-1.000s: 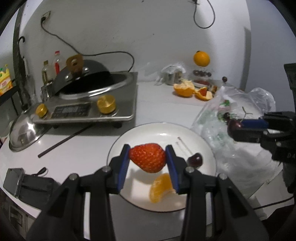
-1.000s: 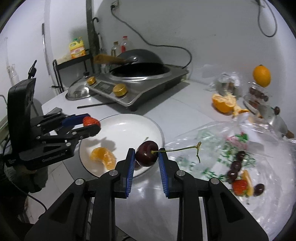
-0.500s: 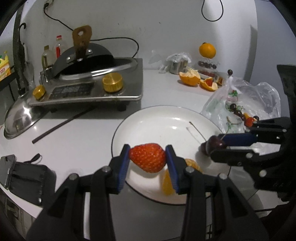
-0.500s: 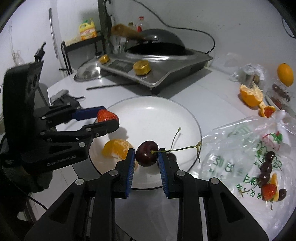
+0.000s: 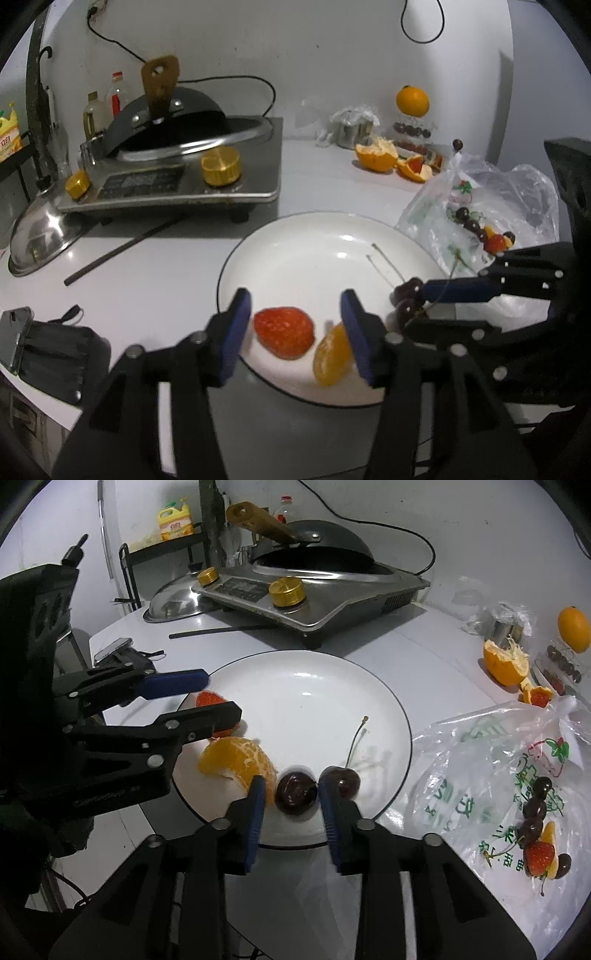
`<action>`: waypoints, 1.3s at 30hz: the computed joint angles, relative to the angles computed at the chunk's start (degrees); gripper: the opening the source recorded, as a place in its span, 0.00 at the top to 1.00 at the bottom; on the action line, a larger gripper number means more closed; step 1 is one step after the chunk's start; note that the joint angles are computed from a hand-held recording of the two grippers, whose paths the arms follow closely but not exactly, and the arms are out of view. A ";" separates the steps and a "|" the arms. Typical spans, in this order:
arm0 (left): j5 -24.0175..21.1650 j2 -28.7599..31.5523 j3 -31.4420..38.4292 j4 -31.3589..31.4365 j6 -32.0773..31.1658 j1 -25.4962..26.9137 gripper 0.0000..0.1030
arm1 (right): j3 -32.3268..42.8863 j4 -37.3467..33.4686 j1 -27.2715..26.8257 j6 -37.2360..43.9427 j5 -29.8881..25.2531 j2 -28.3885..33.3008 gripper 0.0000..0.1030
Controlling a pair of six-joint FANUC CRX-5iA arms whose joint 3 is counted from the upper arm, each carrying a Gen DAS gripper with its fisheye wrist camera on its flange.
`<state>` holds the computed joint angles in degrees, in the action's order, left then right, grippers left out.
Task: Organize fruits
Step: 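Open both grippers to release the strawberry and cherry onto the plate, then move both grippers back over the plastic bag of fruit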
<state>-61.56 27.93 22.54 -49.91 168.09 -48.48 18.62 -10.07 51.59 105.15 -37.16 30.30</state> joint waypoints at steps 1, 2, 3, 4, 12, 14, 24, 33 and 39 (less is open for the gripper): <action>-0.36 0.04 0.30 -0.11 0.01 -0.17 0.49 | -0.31 -0.10 -0.10 0.05 0.25 -0.33 0.65; -0.67 0.10 0.53 -0.19 -0.09 -0.28 0.49 | -0.81 -0.02 -0.16 -0.05 0.79 -0.74 0.65; -1.11 0.26 0.91 -0.25 -0.28 -0.43 0.49 | -1.25 0.07 -0.23 -0.18 1.28 -1.12 0.65; -1.43 0.40 1.24 -0.25 -0.45 -0.52 0.49 | -1.72 0.07 -0.34 -0.28 1.77 -1.53 0.65; -3.51 1.31 4.02 -1.98 0.58 -2.25 0.29 | -6.24 -0.40 -1.83 -1.12 5.77 -5.56 0.64; -4.06 1.68 5.07 -2.35 0.91 -2.67 0.29 | -7.40 -0.72 -2.36 -0.99 6.67 -6.62 0.64; -5.23 5.03 12.37 -2.99 -1.17 -4.46 0.28 | -13.43 -1.69 -6.12 -1.81 11.40 -11.45 0.64; -6.95 12.47 24.93 0.01 -9.33 -5.10 0.28 | -15.74 -7.58 -11.05 3.25 12.19 -14.11 0.64; -8.32 18.96 35.33 3.10 -15.26 -4.86 0.28 | -16.67 -11.01 -14.59 6.33 11.96 -15.19 0.63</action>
<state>-69.89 46.89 57.87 -46.81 152.83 -53.35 1.96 -21.08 37.01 111.48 -25.20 15.12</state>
